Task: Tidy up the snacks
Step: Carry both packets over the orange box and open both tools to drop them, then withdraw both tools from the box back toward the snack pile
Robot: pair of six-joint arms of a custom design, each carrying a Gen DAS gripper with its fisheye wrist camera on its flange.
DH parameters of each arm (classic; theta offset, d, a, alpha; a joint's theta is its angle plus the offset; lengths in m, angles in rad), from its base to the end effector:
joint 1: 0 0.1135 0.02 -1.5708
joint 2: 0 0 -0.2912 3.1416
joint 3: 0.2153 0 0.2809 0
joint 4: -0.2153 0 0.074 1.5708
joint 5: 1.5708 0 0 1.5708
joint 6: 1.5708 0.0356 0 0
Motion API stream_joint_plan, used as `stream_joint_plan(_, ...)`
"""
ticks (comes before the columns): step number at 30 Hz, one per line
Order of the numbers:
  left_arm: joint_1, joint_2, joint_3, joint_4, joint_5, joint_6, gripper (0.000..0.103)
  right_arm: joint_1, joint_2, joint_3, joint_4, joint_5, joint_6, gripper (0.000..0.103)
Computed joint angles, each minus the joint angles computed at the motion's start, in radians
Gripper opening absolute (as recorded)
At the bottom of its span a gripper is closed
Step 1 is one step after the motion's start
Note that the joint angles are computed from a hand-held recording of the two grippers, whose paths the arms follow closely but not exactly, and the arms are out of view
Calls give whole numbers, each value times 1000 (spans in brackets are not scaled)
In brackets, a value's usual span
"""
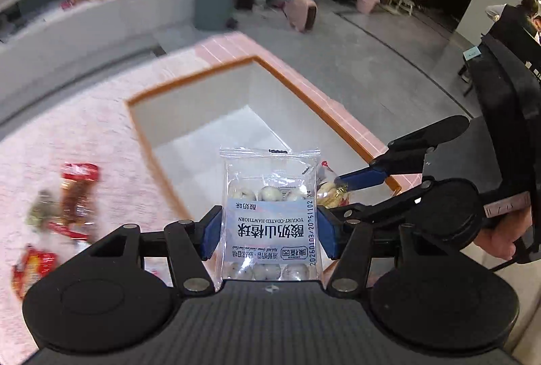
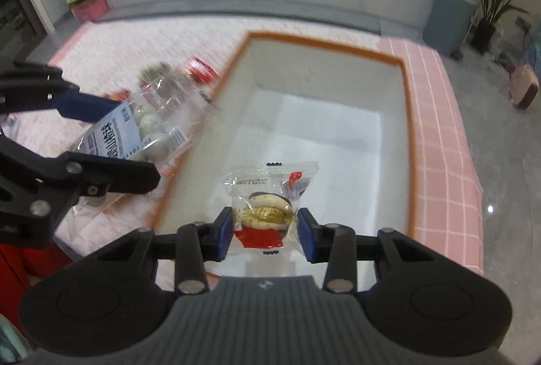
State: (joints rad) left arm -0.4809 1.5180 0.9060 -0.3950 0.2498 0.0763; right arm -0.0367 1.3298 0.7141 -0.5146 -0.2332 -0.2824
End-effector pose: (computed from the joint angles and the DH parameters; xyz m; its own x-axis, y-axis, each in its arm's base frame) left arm 0.2811 -0.1566 0.2041 -0.7041 0.4507 -0.5488 0.6208 0.7658 -0.1676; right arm 0.2556 -0.0012 0.1885 -0.8506 -0.2401 -0.4677 -0.3122 0.9465 0.0819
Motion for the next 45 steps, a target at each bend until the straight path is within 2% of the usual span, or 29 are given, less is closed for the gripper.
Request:
stream_joint_plan(4, -8, 147, 107, -58, 31, 24, 66, -100, 124, 47, -19, -81, -71, 39)
stream_joint_plan(7, -14, 234, 168, -112, 29, 47, 66, -118, 230, 88, -24, -102, -84, 39)
stream_joint_plan(10, -13, 291, 208, -154, 21, 53, 66, -100, 319, 131, -22, -78, -92, 39)
stream_joint_plan(14, -20, 333, 234, -152, -7, 57, 66, -74, 392, 167, -29, -47, -94, 40)
stream_joint_plan(22, -57, 378, 286, -189, -94, 100, 67, -35, 467, 198, -46, 1, -127, 40)
stream_joint_plan(29, -50, 386, 300, -207, -82, 87, 69, -9, 482, 198, -47, 35, -121, 41)
stream_joint_plan(40, -46, 271, 234, -193, -70, 91, 70, 33, 451, 193, -43, 76, -83, 46)
stream_joint_plan(42, -37, 237, 210, -188, -61, 96, 70, 44, 425, 186, -45, 81, -77, 49)
stream_joint_plan(44, -26, 202, 187, -185, -56, 92, 70, 55, 384, 171, -40, 91, -63, 61)
stream_joint_plan(45, -21, 180, 168, -172, -57, 92, 70, 60, 358, 155, -31, 93, -56, 61)
